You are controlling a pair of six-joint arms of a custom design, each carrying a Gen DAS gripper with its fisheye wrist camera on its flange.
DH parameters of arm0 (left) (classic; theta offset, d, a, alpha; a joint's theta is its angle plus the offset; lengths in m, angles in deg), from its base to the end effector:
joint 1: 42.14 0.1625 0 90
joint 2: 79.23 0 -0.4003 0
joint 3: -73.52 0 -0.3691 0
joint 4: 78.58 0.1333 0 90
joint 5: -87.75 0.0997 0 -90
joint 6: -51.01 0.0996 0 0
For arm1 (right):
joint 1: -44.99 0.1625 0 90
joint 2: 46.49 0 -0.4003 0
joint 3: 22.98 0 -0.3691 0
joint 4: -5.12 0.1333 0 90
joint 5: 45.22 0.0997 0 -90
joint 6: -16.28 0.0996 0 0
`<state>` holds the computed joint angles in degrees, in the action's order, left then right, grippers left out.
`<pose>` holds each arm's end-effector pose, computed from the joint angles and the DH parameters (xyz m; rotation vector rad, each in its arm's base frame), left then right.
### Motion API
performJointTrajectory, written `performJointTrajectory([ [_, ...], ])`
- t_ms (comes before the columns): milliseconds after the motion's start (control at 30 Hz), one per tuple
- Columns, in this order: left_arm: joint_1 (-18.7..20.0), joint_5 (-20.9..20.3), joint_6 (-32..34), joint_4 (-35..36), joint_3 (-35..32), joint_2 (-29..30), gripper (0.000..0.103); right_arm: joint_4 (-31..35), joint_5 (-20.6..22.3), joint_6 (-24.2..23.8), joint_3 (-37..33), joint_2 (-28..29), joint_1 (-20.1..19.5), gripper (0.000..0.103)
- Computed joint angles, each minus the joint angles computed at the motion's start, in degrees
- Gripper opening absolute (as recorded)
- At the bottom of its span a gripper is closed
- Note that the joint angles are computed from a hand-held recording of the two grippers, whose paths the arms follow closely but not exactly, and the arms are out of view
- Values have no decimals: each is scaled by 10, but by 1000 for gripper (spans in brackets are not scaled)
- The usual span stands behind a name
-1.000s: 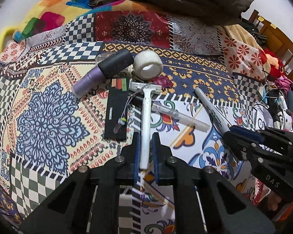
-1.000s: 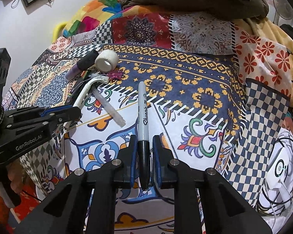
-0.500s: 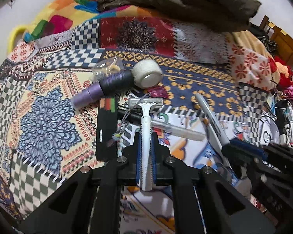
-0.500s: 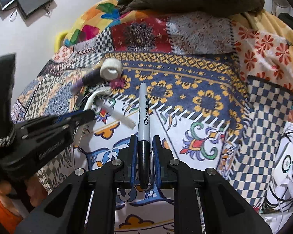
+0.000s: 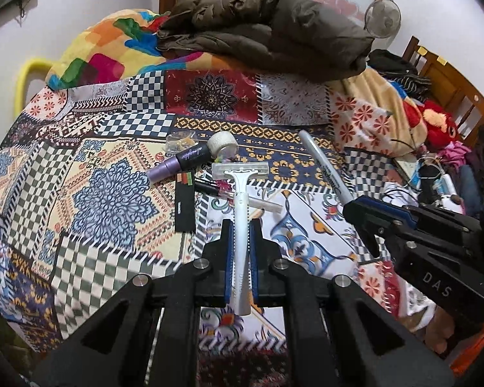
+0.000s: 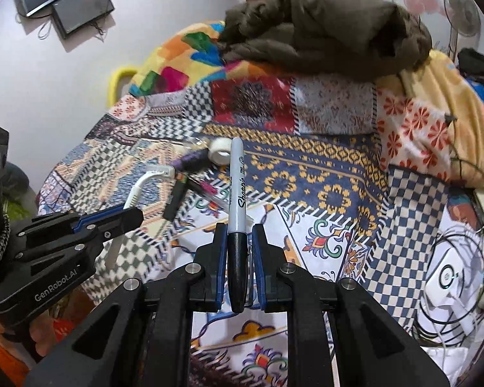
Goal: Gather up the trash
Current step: 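Lift the marker and razor off the bed and carry them away, then lower the marker and razor over the white bin and open both tools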
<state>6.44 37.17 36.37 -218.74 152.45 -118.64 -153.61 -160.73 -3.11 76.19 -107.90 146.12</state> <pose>-0.3198 -0.6596 0.1245 0.5068 2.4955 -0.6377 0.2074 -0.5861 0.2622 0.5239 -2.5361 0.6720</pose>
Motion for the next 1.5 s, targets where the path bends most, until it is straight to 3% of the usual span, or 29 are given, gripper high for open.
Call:
performJointTrajectory([
  [300,-23,38,-57,4,86,-74,8,11,-3,10,29,-32,30,14],
  [533,-51,79,-131,21,183,-172,8,19,-9,17,52,-52,67,14],
  [800,-93,135,-229,94,284,-309,8,17,-10,36,71,-58,128,14],
  [1033,-142,187,-353,229,350,-438,8,14,-8,49,84,-46,180,14],
  [1300,-205,213,-555,489,384,-572,8,21,10,69,89,-9,233,14],
  [1500,-242,202,-702,681,389,-642,8,31,29,73,83,30,261,14],
])
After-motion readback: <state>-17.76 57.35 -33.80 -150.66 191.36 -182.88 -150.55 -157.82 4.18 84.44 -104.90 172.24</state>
